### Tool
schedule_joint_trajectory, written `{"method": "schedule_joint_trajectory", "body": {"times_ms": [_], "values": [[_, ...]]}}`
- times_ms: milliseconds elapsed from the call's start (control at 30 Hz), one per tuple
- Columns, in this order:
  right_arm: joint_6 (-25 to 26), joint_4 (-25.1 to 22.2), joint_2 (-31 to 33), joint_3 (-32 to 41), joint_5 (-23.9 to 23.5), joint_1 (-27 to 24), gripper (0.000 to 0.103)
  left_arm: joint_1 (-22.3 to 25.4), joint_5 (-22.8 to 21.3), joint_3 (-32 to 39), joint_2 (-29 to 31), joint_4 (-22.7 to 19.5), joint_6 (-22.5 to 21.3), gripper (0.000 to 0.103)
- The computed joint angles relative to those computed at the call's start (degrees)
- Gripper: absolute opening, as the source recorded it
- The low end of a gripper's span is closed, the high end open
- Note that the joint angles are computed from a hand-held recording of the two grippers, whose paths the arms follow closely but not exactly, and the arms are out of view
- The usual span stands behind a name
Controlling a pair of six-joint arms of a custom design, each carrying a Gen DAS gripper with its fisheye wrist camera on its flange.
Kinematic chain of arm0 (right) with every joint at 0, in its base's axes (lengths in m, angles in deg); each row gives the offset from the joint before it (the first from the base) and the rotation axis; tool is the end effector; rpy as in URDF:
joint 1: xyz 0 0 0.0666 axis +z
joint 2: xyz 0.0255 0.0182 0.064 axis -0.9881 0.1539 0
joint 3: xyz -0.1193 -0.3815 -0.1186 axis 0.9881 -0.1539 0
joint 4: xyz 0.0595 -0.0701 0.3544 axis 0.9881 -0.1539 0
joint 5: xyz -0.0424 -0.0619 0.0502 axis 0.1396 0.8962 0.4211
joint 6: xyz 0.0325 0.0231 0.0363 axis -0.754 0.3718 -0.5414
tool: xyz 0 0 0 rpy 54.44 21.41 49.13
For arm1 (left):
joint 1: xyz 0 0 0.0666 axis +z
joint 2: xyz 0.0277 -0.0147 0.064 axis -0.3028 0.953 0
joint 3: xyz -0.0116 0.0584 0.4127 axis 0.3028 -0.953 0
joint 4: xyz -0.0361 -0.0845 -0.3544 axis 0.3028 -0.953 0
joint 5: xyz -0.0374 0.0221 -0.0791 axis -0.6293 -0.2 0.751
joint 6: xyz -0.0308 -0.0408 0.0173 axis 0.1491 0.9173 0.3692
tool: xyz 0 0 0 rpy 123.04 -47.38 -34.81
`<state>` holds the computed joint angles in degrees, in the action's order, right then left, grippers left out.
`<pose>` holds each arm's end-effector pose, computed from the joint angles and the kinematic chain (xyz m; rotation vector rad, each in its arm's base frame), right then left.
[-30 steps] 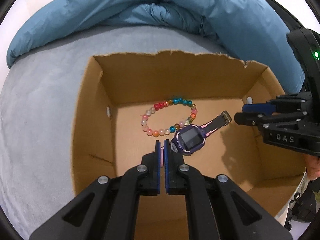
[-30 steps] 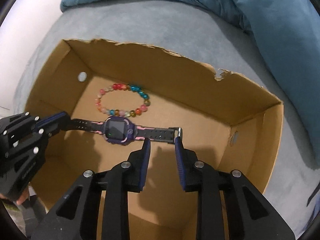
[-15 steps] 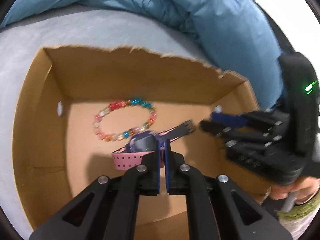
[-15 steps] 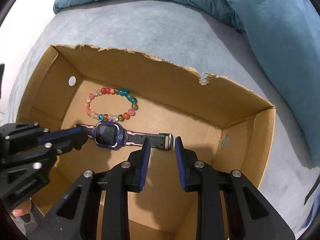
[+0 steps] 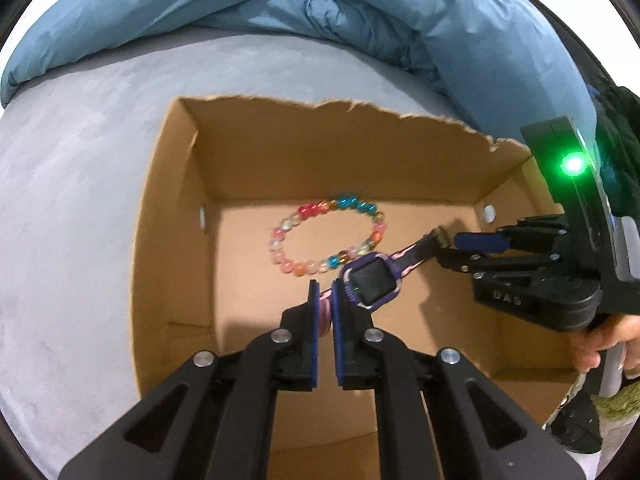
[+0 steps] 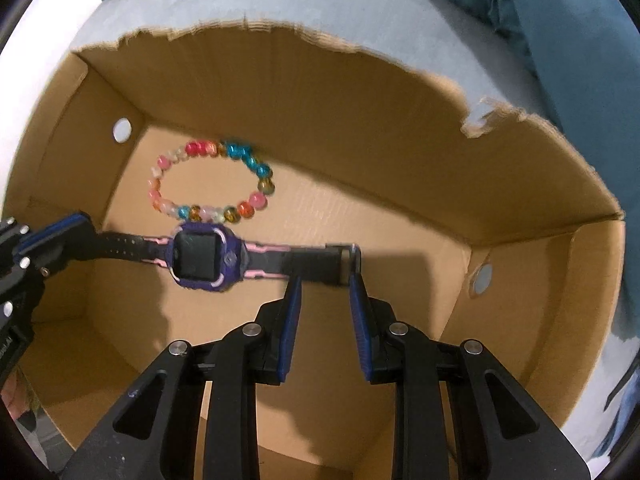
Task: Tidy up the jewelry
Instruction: 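Open the right tool and withdraw it from the watch strap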
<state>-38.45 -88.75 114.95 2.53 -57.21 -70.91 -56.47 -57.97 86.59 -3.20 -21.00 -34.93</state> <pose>0.4312 0.0798 0.3501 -0.7352 2.9817 0.0971 0.3098 -0.2485 0.3787 -0.0078 2.8338 -0.2772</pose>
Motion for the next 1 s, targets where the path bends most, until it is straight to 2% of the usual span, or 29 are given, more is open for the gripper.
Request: {"method": "schedule_joint_trajectory", "body": {"times_ms": [133, 333, 567, 633, 700, 833, 900, 1000], "values": [[-0.88, -0.03, 0.72, 0.55, 0.61, -0.12, 0.025, -0.75, -1.76, -0.16, -0.10, -0.29, -0.77, 0.006], [-2.07, -0.77, 2.85, 2.94, -1.89, -0.93, 0.024, -0.81, -1.79, -0.45, -0.12, 0.11, -0.73, 0.006], [-1.67, 2.34, 2.91, 2.92, -0.21, -0.76, 0.000, -0.99, -2.45, -0.40, -0.11, 0.76, -0.14, 0.006], [-0.30, 2.61, 2.27, 3.01, 0.46, -0.86, 0.000, -0.95, -2.53, -0.62, -0.24, 1.07, 0.19, 0.006], [0.98, 4.19, 0.90, 2.41, 3.79, -0.23, 0.000, -0.94, -2.49, -0.60, -0.25, 1.14, 0.20, 0.006], [1.16, 5.15, -0.01, 2.84, 7.34, -0.29, 0.000, -1.06, -3.02, -0.52, -0.31, 1.14, -0.05, 0.006], [0.18, 3.94, -0.45, 3.22, 6.55, -0.40, 0.000, -0.90, -2.84, -0.54, -0.37, 1.31, -0.01, 0.006], [-2.34, 2.18, 0.21, 3.71, 1.55, -1.37, 0.005, -0.67, -2.66, -0.56, -0.42, 1.21, 0.13, 0.006]]}}
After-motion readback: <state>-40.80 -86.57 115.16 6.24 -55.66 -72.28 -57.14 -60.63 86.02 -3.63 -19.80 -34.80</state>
